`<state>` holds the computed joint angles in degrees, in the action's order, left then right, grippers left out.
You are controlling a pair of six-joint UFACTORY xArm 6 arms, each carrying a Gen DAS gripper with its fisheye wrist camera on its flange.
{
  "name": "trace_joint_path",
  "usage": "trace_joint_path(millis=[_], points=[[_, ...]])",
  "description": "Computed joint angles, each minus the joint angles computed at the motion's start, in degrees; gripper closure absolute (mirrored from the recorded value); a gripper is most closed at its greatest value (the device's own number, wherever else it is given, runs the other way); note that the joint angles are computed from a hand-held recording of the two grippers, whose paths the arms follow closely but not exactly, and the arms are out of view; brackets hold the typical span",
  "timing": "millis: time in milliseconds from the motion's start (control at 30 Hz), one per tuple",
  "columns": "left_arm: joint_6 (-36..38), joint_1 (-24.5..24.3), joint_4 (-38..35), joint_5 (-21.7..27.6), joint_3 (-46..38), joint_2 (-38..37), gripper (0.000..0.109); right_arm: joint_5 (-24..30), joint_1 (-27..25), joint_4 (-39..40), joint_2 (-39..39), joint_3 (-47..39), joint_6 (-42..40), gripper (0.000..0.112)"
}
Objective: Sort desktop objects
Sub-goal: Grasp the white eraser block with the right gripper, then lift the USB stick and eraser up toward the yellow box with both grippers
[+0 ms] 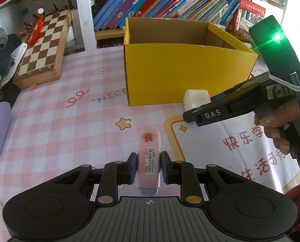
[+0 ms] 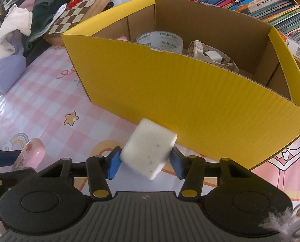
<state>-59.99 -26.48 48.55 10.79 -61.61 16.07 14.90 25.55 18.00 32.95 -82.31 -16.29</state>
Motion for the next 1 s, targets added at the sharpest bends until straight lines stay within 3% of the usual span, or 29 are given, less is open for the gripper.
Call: trace_joint_path(millis=[467,1000], points=[[-5.3,1.6,7.8,-4.1,1.8,-1.9,0.085,-1.6,1.5,3.3,-7.6,8.5,1.0,0.069],[-11.7,3.2,16.6,-9.8,2.1,-2.4,0.085,-5.0,2.4,-8.4,-14.2,16.8,10.9,0.069]])
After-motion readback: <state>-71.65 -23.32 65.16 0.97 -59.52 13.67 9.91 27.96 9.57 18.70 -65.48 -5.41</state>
